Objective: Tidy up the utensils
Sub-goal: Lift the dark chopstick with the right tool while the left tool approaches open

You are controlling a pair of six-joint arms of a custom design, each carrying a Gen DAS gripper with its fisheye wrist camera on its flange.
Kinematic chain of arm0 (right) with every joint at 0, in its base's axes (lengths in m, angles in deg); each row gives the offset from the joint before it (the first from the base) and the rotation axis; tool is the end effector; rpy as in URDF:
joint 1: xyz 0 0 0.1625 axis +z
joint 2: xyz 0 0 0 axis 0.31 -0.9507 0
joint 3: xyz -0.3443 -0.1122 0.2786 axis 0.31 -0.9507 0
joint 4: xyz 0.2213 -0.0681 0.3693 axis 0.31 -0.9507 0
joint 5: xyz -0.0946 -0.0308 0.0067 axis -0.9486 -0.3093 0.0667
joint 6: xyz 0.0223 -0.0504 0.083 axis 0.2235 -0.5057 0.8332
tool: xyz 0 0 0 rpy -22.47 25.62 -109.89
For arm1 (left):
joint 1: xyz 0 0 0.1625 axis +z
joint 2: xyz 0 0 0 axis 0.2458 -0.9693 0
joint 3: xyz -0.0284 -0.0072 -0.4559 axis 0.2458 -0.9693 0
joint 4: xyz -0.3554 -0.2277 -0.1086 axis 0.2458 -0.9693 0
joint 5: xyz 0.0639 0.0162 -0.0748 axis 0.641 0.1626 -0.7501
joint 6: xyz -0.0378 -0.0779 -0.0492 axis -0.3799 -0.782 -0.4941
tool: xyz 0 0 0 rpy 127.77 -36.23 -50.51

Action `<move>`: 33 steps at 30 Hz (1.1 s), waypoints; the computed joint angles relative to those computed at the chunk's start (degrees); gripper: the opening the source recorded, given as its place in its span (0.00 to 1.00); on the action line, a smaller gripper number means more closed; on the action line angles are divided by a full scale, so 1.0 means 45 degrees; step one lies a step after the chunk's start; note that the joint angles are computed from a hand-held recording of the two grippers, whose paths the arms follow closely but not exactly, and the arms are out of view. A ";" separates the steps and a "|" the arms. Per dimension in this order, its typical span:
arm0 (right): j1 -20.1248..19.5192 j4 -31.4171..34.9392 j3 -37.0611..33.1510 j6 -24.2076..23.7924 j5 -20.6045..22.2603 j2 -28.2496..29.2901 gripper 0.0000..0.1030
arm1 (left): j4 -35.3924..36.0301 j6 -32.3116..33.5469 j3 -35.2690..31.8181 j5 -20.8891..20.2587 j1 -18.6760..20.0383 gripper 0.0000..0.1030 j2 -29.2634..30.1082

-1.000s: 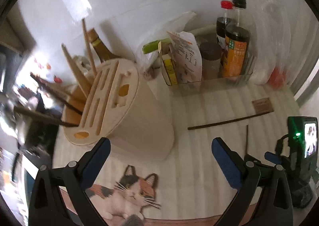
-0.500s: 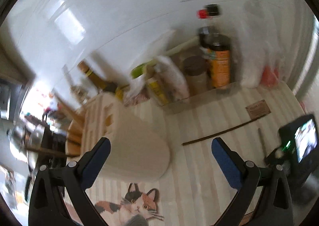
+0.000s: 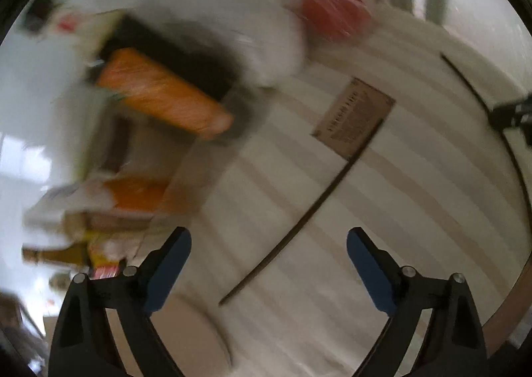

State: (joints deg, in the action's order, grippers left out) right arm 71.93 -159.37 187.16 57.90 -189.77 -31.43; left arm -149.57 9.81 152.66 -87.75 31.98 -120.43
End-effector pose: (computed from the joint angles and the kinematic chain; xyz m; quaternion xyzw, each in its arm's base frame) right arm 0.0650 -0.5963 0.2711 -0.2343 -0.8982 0.1423 0.3436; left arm -0.3606 -0.6800 0.0277 0.5330 0.7238 0.0295 0.4373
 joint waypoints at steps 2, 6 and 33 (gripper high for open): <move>-0.0185 0.0014 -0.0068 -0.0107 0.0197 -0.0107 0.05 | 0.0479 0.0354 -0.0396 -0.0106 0.0129 0.92 0.0359; -0.0329 -0.0245 0.0001 -0.0144 0.0372 -0.0138 0.05 | 0.1557 0.0192 -0.1122 -0.0390 0.0320 0.76 0.0817; -0.0610 -0.0313 0.0192 -0.0142 0.1219 -0.0388 0.06 | 0.5490 -0.6084 -0.2232 -0.4407 0.1165 0.02 0.0531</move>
State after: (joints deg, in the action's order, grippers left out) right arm 69.19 -160.78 188.02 57.26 -184.29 -33.17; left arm -124.86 -17.57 142.62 -107.58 37.22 -118.04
